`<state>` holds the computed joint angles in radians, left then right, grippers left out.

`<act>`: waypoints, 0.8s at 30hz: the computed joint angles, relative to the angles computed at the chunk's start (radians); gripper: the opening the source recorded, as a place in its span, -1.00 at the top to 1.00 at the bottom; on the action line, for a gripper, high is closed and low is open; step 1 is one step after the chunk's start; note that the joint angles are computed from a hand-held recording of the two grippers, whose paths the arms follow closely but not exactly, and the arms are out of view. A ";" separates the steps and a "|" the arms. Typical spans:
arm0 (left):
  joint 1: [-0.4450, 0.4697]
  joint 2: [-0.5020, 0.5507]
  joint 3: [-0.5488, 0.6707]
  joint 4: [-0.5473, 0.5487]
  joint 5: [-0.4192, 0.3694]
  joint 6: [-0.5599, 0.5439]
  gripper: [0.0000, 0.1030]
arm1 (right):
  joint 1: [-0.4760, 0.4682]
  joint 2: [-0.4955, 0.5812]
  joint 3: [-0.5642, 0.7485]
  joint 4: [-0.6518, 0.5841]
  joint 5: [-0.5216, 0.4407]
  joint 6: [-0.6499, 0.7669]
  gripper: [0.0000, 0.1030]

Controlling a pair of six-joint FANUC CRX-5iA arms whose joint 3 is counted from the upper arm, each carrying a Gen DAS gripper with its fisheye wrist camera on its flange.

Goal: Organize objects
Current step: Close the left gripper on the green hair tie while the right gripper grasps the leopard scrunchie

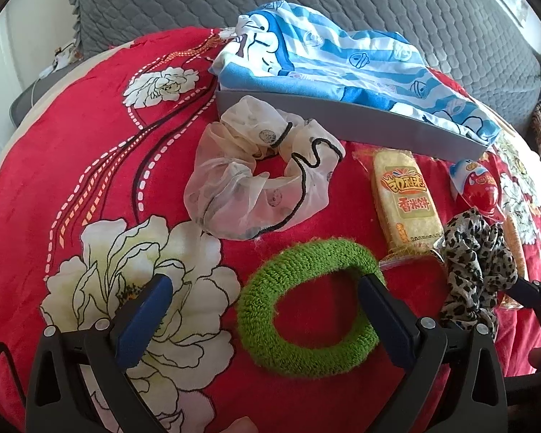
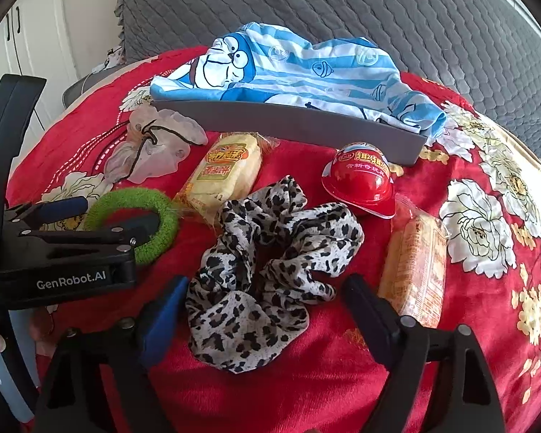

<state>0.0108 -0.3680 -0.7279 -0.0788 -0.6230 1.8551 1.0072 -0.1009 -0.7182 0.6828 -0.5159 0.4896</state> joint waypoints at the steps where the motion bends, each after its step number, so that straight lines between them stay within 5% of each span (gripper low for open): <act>1: 0.003 0.002 -0.002 0.007 0.003 -0.006 -0.99 | -0.001 0.002 0.001 0.000 0.001 0.001 -0.58; 11: 0.022 0.000 -0.010 0.038 0.011 -0.039 -0.97 | -0.022 0.011 0.017 -0.028 0.012 0.008 -0.20; 16: 0.017 -0.004 -0.008 0.048 0.003 -0.068 -0.67 | -0.024 0.006 0.027 -0.067 0.014 0.046 0.04; 24: 0.023 -0.019 -0.019 0.083 -0.001 -0.128 -0.02 | -0.023 0.003 0.033 -0.095 0.018 0.071 0.15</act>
